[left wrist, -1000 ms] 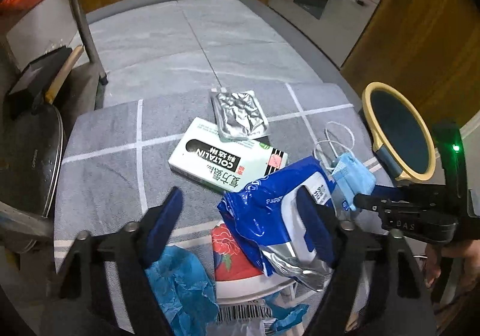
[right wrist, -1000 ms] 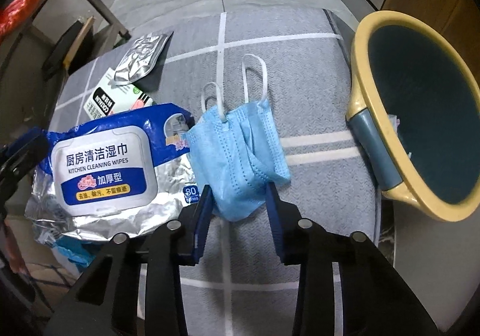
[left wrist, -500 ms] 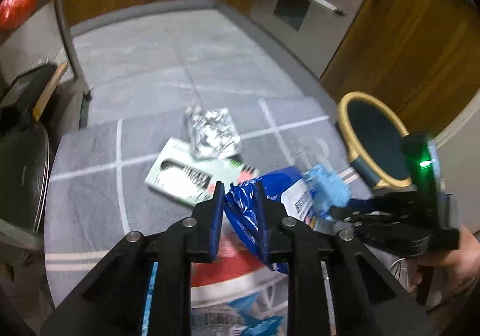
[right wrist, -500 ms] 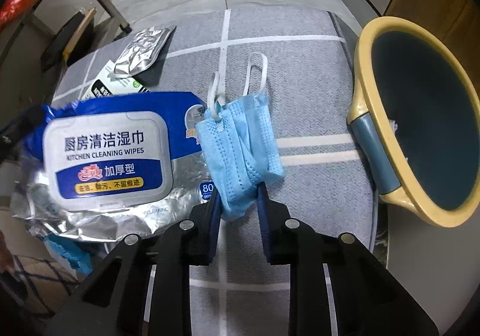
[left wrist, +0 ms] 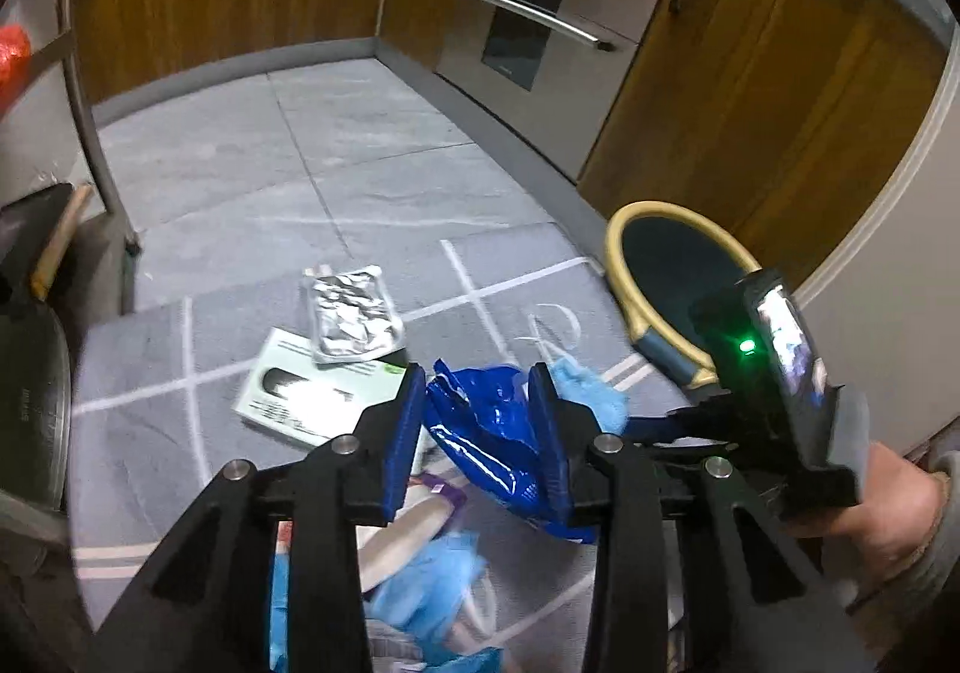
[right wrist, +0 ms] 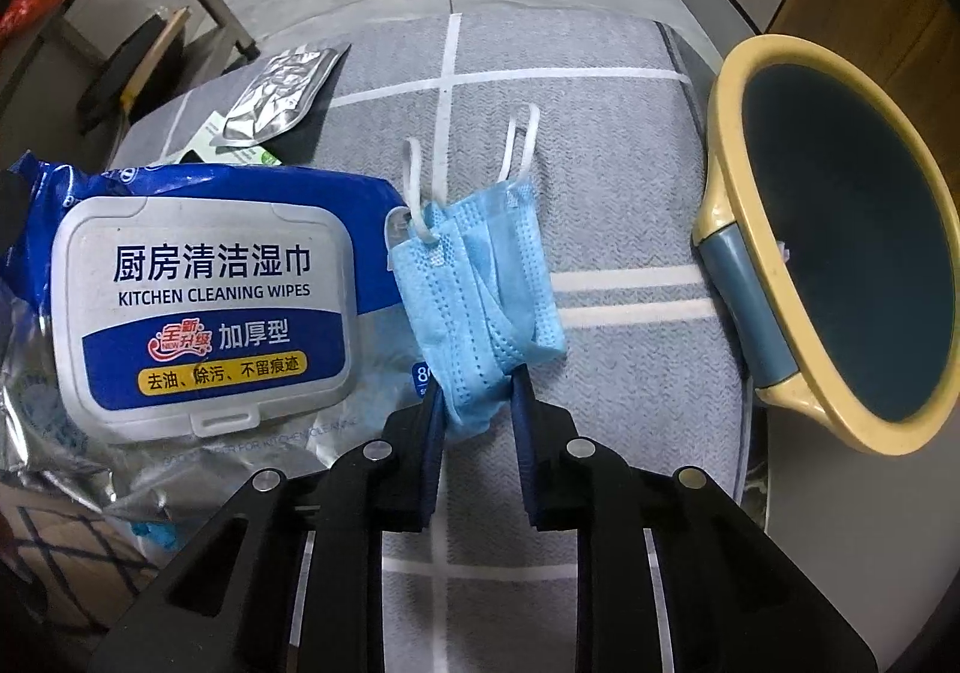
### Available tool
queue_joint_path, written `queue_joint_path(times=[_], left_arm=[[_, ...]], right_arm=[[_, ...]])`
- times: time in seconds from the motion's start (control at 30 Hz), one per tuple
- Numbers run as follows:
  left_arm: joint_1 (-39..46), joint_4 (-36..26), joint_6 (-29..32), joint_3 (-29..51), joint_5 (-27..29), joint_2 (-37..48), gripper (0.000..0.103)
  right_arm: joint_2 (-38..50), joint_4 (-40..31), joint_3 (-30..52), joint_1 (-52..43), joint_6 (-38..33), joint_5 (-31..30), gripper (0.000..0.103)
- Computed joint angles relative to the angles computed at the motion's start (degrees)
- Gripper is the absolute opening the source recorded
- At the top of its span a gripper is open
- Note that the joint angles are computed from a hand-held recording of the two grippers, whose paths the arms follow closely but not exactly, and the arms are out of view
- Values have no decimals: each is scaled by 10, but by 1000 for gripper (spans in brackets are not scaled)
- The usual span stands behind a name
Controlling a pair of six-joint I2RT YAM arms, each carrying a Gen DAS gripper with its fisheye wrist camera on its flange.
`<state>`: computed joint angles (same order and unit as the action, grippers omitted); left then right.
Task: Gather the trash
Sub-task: 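Lift and carry the face mask and wipes pack over the bin with both tools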
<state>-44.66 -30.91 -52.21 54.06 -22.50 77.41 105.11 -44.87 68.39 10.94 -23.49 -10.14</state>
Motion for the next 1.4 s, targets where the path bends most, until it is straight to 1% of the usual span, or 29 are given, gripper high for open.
queue_joint_path(times=[0.07, 0.13, 0.2, 0.23, 0.27, 0.3, 0.33, 0.37, 0.47, 0.53, 0.87, 1.13, 1.4], left_arm=[[5, 24, -3, -12, 18, -7, 34], [1, 24, 6, -4, 15, 1, 35], [0, 40, 7, -11, 24, 0, 38], [-1, 36, 6, -6, 20, 5, 38], [-7, 15, 9, 9, 5, 18, 29], [-11, -4, 12, 22, -10, 28, 26], [-13, -9, 11, 25, -15, 28, 17], [-11, -11, 9, 26, -16, 24, 12], [-7, -16, 17, 28, -9, 15, 9], [-12, -21, 28, 36, -16, 18, 8], [-51, -63, 93, 111, -92, 30, 3], [-56, -75, 96, 129, -107, 39, 3], [-76, -84, 118, 168, -136, 49, 3]], right_arm=[[-2, 2, -3, 0, 1, 2, 22], [0, 2, -1, -2, 3, 2, 22], [0, 5, -2, -3, 2, 5, 21], [0, 7, -3, -2, 1, 6, 21], [-1, 7, -3, -2, 1, 6, 21], [-1, 7, -3, -2, 0, 6, 21], [-2, 7, -4, -2, -2, 8, 21], [-3, 8, -4, -2, -3, 10, 20], [-5, 4, 1, -9, -2, 7, 19], [-7, 0, 7, -13, 2, 4, 18], [-39, -26, 69, -61, 3, -58, 16], [-50, -44, 107, -86, 4, -89, 16], [-52, -66, 146, -109, -6, -111, 16]])
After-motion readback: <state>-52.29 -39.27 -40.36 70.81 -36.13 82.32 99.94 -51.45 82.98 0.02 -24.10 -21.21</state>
